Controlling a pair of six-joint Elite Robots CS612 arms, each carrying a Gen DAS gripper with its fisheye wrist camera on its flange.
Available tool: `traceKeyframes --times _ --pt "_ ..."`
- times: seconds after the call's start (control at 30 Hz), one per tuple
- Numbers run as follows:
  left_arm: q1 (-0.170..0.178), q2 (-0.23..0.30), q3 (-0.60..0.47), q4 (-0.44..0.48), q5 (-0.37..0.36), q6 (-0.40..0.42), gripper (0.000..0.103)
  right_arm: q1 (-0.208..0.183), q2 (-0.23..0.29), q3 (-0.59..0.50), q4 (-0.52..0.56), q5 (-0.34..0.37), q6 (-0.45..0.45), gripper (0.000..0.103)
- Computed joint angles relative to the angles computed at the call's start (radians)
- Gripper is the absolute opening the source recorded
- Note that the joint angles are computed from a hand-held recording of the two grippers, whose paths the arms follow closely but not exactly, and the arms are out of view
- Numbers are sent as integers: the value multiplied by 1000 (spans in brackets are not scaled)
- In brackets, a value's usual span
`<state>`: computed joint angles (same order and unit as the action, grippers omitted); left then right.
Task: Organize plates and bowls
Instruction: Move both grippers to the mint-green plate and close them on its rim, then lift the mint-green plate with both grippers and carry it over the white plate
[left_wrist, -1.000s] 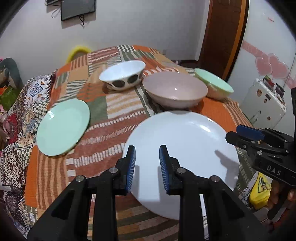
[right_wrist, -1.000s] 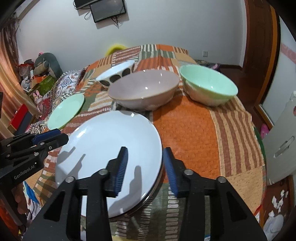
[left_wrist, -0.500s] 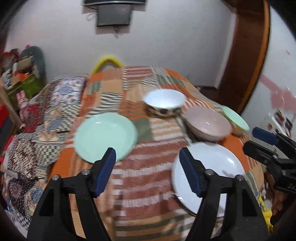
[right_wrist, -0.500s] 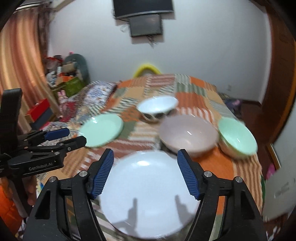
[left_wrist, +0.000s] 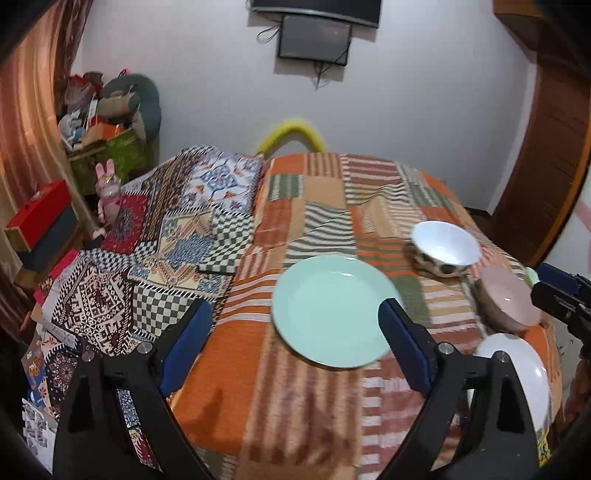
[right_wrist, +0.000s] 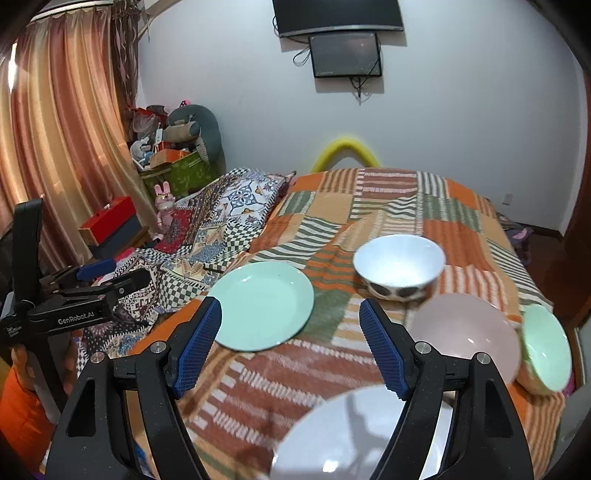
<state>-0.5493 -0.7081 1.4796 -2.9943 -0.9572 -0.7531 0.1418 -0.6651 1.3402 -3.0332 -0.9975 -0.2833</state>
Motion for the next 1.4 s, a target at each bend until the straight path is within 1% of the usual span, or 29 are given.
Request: traceKeyframes --times 0.07,0.2,0.23,0.27,0.33,0.37,0.4,0.43,0.47,0.53,0.57,0.7,0.73,0.77,0.8,0.93,1.0,1.07,1.1,1.13,1.17,1.23,1.33,1.4 --pt "12 14 -14 19 3 1 92 10 17 -27 22 -17 -19 74" --pt "44 50 -46 29 -57 11 91 27 52 -90 113 -36 -50 74" --pt "49 58 -53 25 -65 16 89 32 62 -105 129 -49 -55 74" --pt "56 70 -64 21 -79 25 86 36 71 -120 143 -59 -58 71" --pt "69 89 -86 29 -117 34 73 42 93 -158 198 -67 -64 67" --pt "77 99 -99 34 -145 36 71 43 101 -174 223 -69 -61 63" --pt "85 109 -111 36 -171 39 65 46 115 -198 259 -73 -57 59" --pt "90 117 -121 39 -187 42 59 46 123 -215 290 -74 -55 58" --pt "97 126 -133 45 -203 45 56 47 131 -231 314 -78 -52 54" --pt "107 144 -153 48 -236 50 48 53 154 -274 376 -98 -45 51" --pt "112 151 -160 47 -248 51 46 55 163 -291 402 -104 -45 50" --pt "128 175 -186 52 -293 57 37 62 202 -370 532 -133 -46 34" --pt "131 179 -190 53 -304 57 34 65 211 -390 565 -138 -47 32" --pt "135 184 -195 54 -315 56 33 67 217 -401 587 -144 -47 29" --pt "138 188 -199 55 -327 54 31 70 222 -411 606 -159 -47 28" --pt "150 205 -212 45 -386 43 28 74 240 -444 658 -181 -50 28" --pt "152 211 -219 40 -400 43 28 75 241 -447 666 -185 -52 28" --pt "154 217 -225 31 -416 49 21 75 246 -459 682 -182 -57 28" --pt "155 219 -227 24 -430 54 14 75 245 -461 696 -181 -71 22" --pt "153 219 -229 25 -433 57 13 76 251 -475 719 -175 -84 19" --pt "149 218 -230 34 -414 64 13 77 251 -478 721 -181 -84 18" --pt "145 215 -228 41 -405 69 13 77 252 -482 729 -181 -85 18" --pt "144 203 -212 35 -418 64 13 70 248 -473 734 -158 -66 17" --pt "137 192 -199 37 -401 74 13 69 239 -457 723 -145 -62 16"
